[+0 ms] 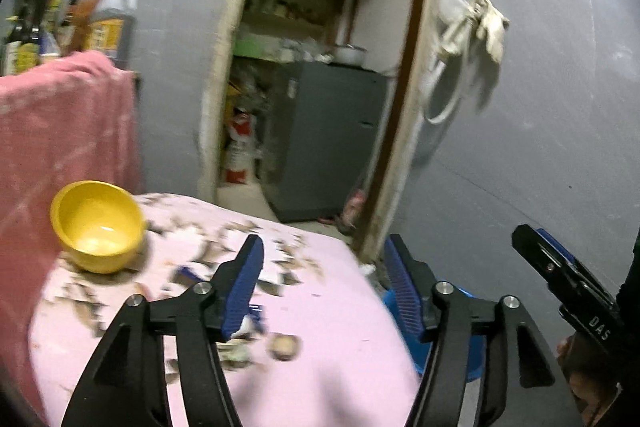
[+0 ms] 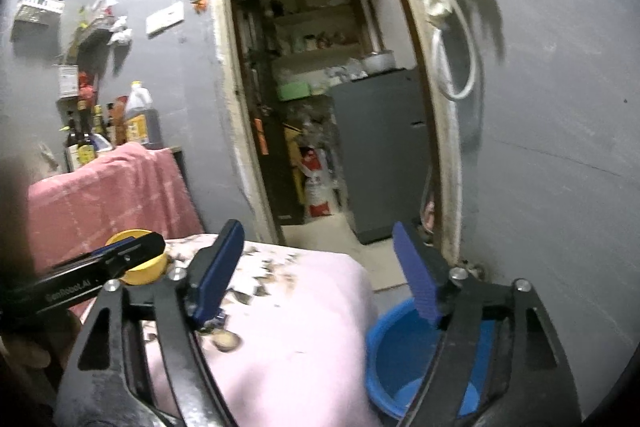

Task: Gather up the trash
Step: 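Move both open tools back over the trash pile on the table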

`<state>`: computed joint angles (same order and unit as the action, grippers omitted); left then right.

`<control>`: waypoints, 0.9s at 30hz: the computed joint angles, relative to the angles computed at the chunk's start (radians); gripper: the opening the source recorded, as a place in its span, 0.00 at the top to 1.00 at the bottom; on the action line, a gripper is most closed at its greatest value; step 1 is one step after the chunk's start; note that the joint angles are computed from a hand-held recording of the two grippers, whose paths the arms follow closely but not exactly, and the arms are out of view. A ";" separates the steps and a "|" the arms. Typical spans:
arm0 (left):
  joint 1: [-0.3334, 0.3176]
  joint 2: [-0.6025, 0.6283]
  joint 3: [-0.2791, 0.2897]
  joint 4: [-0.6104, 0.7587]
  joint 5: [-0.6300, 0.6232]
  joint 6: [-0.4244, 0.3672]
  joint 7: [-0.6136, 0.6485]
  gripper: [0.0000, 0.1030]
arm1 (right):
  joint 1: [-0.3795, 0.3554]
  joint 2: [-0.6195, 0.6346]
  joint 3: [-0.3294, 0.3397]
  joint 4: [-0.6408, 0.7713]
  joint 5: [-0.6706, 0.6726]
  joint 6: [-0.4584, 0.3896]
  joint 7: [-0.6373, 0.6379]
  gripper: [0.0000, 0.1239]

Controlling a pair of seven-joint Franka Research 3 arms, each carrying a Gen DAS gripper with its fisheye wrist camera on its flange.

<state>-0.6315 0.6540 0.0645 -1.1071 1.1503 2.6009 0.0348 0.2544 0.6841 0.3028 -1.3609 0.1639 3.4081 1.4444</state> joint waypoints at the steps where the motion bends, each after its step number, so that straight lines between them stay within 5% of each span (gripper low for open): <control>1: -0.011 -0.032 0.018 -0.045 0.027 -0.004 -0.039 0.39 | 0.002 0.007 0.012 0.010 -0.009 0.003 -0.002 0.17; 10: -0.052 -0.295 0.029 -0.416 0.330 -0.180 -0.391 0.07 | 0.025 0.055 0.088 0.064 -0.108 0.063 0.018 0.17; 21: 0.023 -0.440 -0.089 -0.636 0.418 -0.348 -0.513 0.04 | 0.053 0.099 0.123 0.093 -0.250 0.093 0.067 0.17; 27: 0.097 -0.453 -0.155 -0.686 0.431 -0.347 -0.541 0.04 | 0.083 0.125 0.102 0.109 -0.292 0.096 0.060 0.17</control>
<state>-0.5349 0.2014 -0.0906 -1.7935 1.5811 2.2535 -0.5057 0.3376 0.8089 0.4050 -1.2516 -0.1286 3.5045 1.5040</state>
